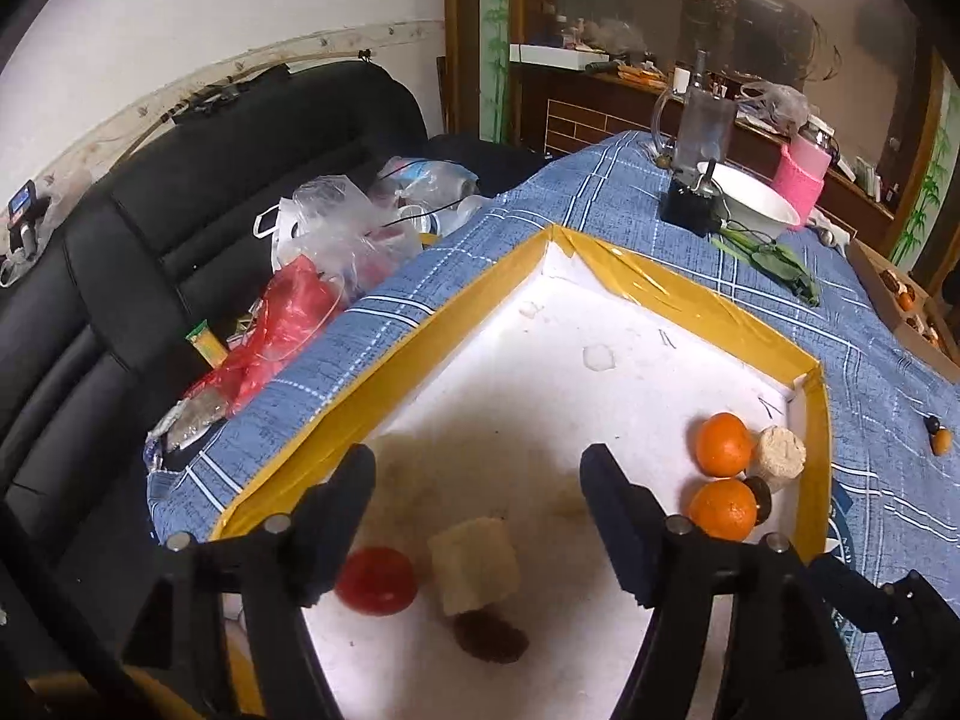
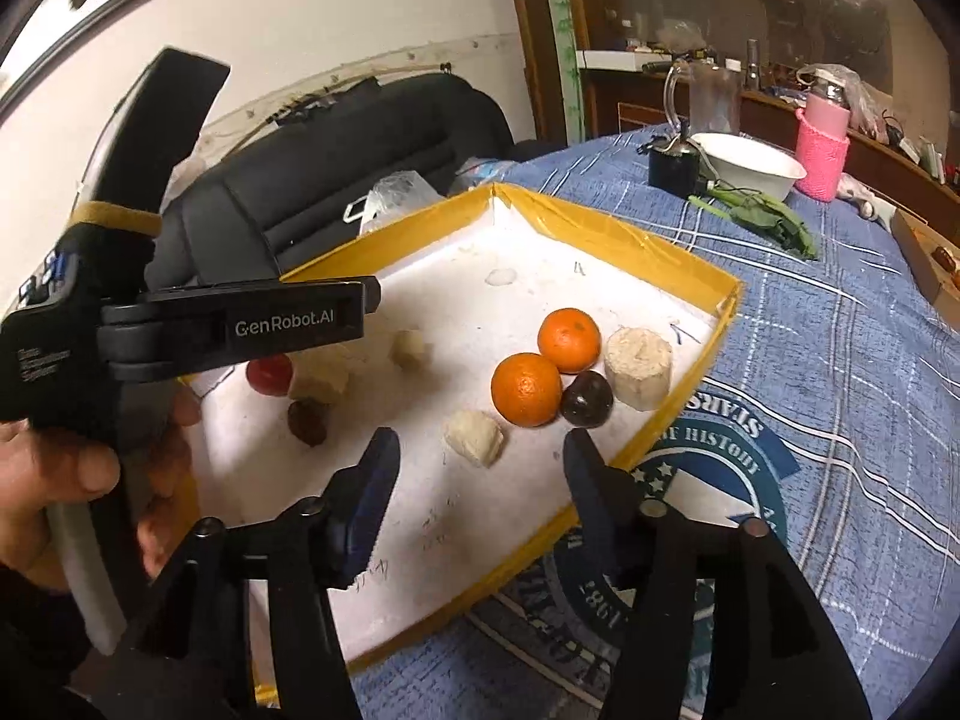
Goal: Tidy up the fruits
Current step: 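Move both open tools back toward the orange and dark fruit on the table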
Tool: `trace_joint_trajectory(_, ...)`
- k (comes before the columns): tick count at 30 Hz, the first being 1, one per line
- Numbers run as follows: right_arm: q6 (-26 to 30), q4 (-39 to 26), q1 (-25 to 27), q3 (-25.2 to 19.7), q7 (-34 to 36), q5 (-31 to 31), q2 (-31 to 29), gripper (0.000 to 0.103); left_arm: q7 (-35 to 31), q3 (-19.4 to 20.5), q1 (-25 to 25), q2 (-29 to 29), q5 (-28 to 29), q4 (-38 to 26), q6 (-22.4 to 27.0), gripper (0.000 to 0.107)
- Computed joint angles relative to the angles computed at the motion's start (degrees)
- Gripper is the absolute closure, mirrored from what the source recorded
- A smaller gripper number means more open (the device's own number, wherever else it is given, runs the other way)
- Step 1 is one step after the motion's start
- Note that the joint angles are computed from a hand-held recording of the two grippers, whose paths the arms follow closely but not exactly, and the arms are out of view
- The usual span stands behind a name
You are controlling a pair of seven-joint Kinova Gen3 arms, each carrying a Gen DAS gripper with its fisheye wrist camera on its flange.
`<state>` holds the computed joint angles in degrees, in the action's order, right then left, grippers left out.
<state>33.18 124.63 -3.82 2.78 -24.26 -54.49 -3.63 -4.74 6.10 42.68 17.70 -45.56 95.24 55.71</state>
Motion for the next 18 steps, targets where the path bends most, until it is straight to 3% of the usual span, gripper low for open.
trace_joint_trajectory(1,0.2,0.4,0.2,0.4,0.8,-0.6,-0.6,0.036,0.0,0.1,-0.1,-0.2,0.3,0.1,-0.1,0.034)
trace_joint_trajectory(3,0.1,1.3,0.5,1.3,1.4,-1.0,-1.8,0.030,0.4,0.1,0.4,-0.4,-0.2,0.0,0.7,0.034)
trace_joint_trajectory(11,4.7,2.5,4.3,6.7,4.4,-3.0,-3.6,0.029,1.2,1.2,2.3,-0.1,-1.9,-1.3,3.0,0.029)
trace_joint_trajectory(18,10.2,2.3,12.6,12.4,6.3,-1.1,-2.1,0.028,3.2,1.8,5.4,1.1,-4.6,-3.1,2.5,0.026)
